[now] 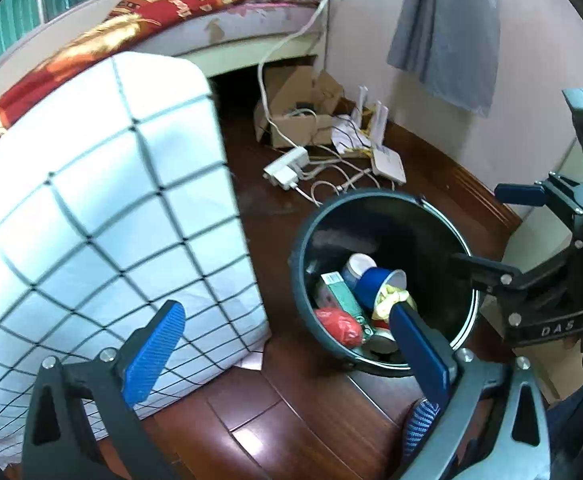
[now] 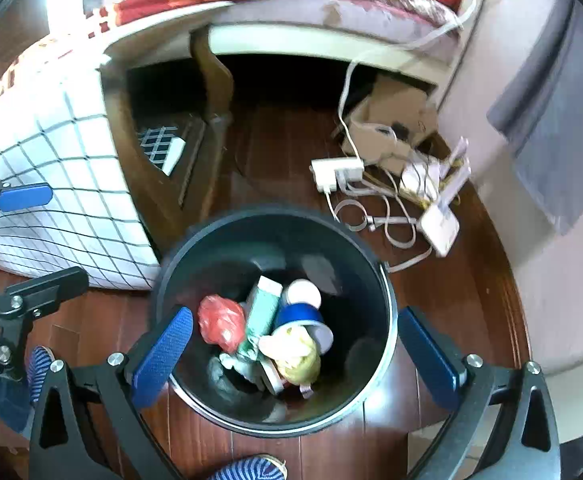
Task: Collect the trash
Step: 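Move both tools back from the bin to the bed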
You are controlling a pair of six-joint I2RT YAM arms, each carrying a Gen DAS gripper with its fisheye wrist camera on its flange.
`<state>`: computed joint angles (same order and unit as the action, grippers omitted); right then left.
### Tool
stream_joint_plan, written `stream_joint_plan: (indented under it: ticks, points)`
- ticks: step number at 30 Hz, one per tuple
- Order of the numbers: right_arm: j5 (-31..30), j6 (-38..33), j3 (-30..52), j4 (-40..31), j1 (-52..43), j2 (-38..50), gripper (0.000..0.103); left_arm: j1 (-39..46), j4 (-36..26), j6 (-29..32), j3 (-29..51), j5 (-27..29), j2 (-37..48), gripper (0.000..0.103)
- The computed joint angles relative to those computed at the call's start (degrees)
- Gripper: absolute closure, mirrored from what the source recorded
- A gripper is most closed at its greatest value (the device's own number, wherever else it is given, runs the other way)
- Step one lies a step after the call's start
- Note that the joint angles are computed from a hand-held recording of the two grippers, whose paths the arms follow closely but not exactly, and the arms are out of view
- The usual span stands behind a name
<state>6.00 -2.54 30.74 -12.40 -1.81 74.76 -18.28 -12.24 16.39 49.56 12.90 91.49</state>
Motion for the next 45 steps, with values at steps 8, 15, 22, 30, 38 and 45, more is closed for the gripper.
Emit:
stream_joint_plan:
  ticks: [8,15,22,30,38,45]
  points:
    - [2.9,1.9,4.4,-4.1,7.0,-4.1,0.000,5.8,-4.1,0.5,1.1,2.0,-6.1,0.001]
    - [6.6,3.2,10.2,-5.8,15.1,-4.2,0.000,12.4,-6.8,1.2,3.2,5.4,-9.7,0.001]
    - [9.1,3.7,18.3,-4.9,21.5,0.4,0.000,19.8,-7.3,2.4,6.3,7.6,-9.1,0.001]
    - [9.7,3.8,28.0,-3.2,28.1,10.0,0.000,29.6,-7.7,1.1,11.2,10.9,-5.0,0.001]
    - [6.3,6.9,37.2,-2.2,30.5,17.2,0.000,37.0,-5.2,2.0,16.5,11.1,0.0,0.001]
    - [-0.1,10.2,54.7,-10.9,31.2,29.0,0.000,42.9,-2.5,4.3,24.4,11.2,6.9,0.001]
